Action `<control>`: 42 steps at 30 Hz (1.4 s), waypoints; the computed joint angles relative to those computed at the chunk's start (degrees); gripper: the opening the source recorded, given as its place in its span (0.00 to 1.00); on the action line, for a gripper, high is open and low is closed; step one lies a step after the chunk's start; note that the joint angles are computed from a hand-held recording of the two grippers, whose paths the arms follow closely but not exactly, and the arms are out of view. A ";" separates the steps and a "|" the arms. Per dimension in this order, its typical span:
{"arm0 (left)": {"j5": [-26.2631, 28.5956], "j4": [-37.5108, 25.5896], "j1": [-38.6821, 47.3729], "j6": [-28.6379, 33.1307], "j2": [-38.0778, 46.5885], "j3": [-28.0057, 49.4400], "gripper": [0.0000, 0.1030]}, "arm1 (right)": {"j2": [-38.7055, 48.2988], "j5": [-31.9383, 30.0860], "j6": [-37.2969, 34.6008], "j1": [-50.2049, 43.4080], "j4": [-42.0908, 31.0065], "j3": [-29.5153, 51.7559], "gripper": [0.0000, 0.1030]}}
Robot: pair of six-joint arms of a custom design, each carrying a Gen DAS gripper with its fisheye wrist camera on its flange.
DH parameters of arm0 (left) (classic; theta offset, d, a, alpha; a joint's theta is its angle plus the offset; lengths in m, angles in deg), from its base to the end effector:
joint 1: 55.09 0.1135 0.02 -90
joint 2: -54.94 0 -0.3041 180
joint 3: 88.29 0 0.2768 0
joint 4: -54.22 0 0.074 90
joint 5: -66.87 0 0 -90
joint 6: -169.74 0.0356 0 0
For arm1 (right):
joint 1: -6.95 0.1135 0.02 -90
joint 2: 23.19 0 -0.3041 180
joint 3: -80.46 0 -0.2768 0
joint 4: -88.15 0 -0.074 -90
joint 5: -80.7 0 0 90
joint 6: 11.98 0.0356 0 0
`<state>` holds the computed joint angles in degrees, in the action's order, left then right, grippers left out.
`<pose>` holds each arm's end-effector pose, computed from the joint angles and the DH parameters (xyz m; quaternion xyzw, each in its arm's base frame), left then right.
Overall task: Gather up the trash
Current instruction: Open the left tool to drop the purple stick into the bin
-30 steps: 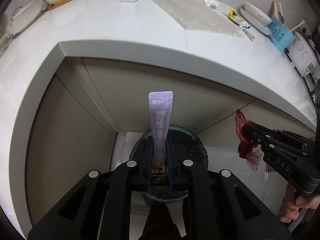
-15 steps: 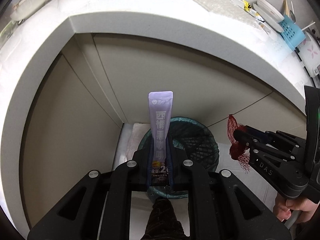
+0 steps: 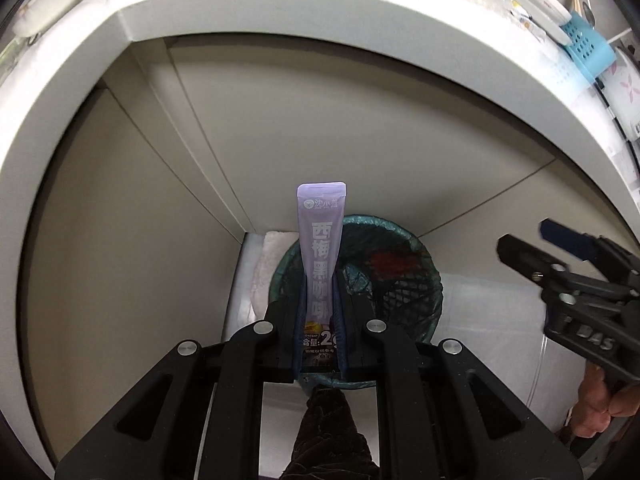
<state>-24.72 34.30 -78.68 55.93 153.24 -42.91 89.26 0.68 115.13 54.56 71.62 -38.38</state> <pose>0.2415 -0.1044 0.0889 -0.0040 0.9887 -0.0474 0.1421 0.2408 0.2546 0.0776 -0.0728 0.9750 0.0660 0.1991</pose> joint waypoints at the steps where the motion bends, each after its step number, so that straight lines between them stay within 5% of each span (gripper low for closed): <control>1: -0.23 0.19 -0.54 -0.10 0.69 0.38 0.12 | -0.57 0.48 0.36 -0.13 0.14 -0.54 0.81; 6: 0.16 2.24 -2.63 -0.02 4.48 1.25 0.12 | -2.67 3.10 1.85 -1.19 1.22 -3.82 0.92; 20: 2.16 3.80 -6.97 1.54 10.47 4.35 0.14 | -11.18 4.81 3.05 -6.10 -0.26 -10.81 0.92; 34: 2.85 4.25 -6.79 1.54 8.53 3.33 0.52 | -12.75 5.37 2.79 -6.95 -1.18 -11.29 0.92; 42: 1.49 -1.36 -6.04 -0.93 -1.12 3.35 0.77 | -17.32 6.86 1.68 -7.44 -3.88 -10.90 0.92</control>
<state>-23.23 32.93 -84.72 55.00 152.13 -39.56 71.93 7.54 116.81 47.12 67.74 -49.28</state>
